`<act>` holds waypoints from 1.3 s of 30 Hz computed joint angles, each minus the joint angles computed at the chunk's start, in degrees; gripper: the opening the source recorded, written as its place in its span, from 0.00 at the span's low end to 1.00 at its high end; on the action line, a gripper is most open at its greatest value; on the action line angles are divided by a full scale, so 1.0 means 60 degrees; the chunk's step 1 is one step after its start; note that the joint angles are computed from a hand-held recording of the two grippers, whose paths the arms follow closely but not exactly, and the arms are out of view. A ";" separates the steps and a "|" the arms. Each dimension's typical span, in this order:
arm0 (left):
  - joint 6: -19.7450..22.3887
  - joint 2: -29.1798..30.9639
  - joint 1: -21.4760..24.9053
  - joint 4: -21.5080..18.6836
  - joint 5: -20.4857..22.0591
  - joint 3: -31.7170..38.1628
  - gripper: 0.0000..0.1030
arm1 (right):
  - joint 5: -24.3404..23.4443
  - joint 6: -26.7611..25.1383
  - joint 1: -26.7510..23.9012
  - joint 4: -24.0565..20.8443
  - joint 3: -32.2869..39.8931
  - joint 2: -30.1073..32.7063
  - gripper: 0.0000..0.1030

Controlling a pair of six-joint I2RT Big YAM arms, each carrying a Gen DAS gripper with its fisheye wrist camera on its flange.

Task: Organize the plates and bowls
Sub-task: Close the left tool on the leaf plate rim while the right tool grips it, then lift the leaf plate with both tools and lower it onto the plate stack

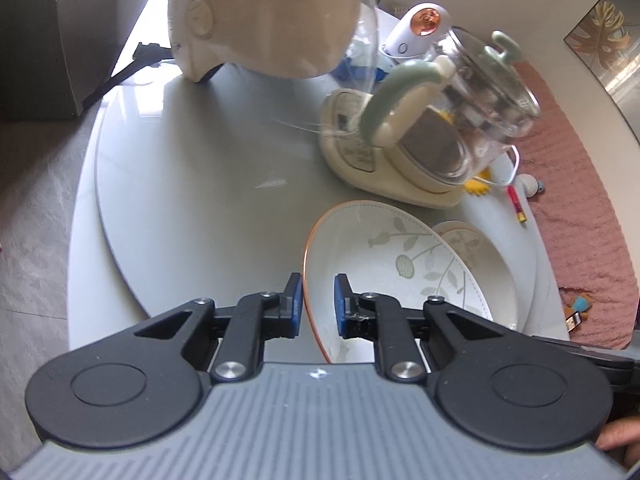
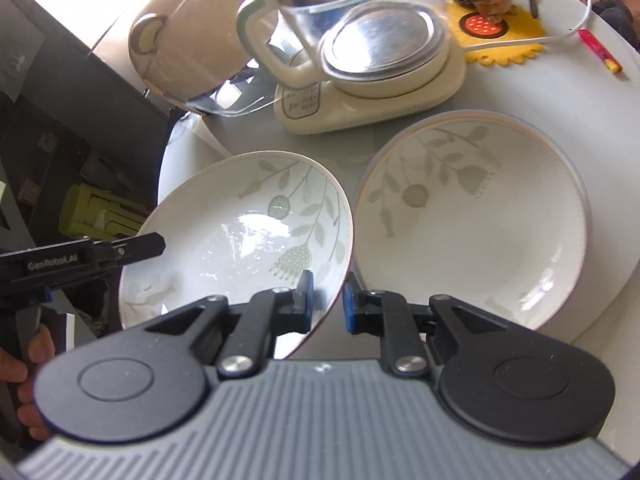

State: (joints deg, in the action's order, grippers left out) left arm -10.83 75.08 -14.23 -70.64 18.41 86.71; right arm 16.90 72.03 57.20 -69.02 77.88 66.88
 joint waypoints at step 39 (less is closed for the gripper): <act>-0.3730 0.1203 -0.3775 0.0623 -0.2440 0.0179 0.18 | -0.1849 -0.3250 -0.2557 -0.0341 -0.3007 -0.3810 0.18</act>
